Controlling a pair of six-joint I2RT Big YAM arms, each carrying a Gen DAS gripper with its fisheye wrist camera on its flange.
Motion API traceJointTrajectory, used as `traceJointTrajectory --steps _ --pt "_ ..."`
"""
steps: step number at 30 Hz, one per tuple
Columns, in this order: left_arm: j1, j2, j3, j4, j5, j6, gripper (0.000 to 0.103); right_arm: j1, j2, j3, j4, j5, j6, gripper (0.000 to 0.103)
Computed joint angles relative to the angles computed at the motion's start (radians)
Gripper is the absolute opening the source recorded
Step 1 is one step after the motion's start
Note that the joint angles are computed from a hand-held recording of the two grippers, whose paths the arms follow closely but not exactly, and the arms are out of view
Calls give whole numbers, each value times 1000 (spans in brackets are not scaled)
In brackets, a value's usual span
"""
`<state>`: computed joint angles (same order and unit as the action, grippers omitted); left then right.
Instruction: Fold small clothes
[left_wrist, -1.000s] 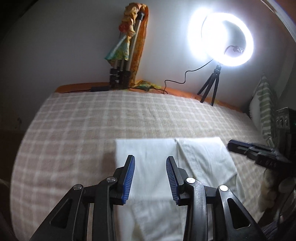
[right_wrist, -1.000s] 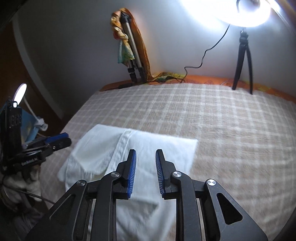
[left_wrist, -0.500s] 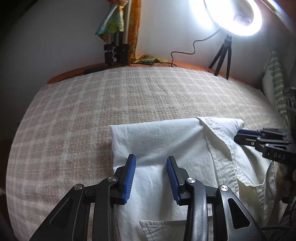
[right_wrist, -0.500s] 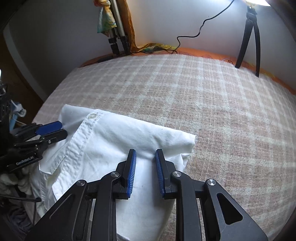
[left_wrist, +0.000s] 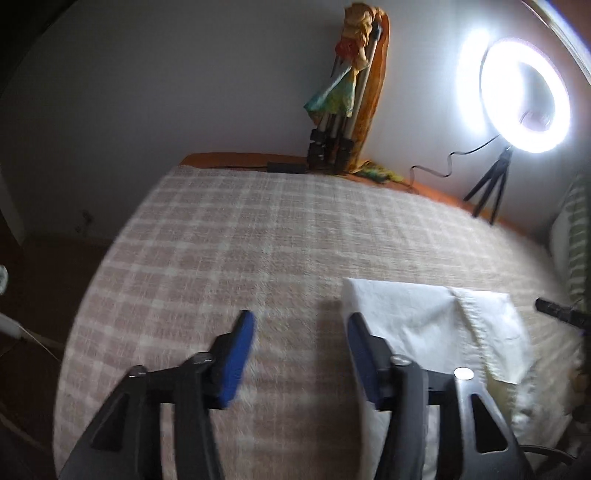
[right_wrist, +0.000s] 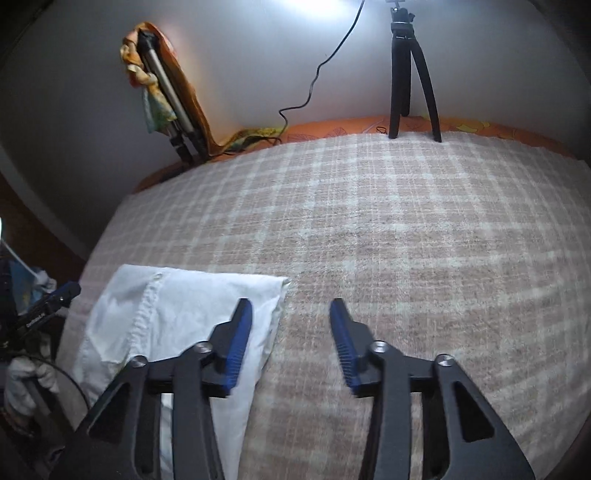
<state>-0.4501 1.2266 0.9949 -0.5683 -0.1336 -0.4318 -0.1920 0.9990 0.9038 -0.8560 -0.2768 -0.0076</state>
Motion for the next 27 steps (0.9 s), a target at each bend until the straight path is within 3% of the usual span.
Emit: traceJointTrajectory --steps 3,4,8,11,17,27 --pt "8 -46 -37 6 115 -43 72 -19 -29 -14 -39 -71 -12 48" --pt "10 -52 -48 12 156 -62 73 -24 -38 -21 -54 -94 -14 54" --pt "4 -60 -93 34 284 -156 74 -36 -42 -43 -87 -178 -1 56" --pt "3 -46 -111 47 327 -204 73 -54 -47 -64 -100 -232 28 56" --pt "16 -7 -127 71 413 -284 58 -71 -31 -113 -86 -318 109 56" --pt "15 56 -92 109 458 -286 41 -50 0 -150 -6 -436 193 56"
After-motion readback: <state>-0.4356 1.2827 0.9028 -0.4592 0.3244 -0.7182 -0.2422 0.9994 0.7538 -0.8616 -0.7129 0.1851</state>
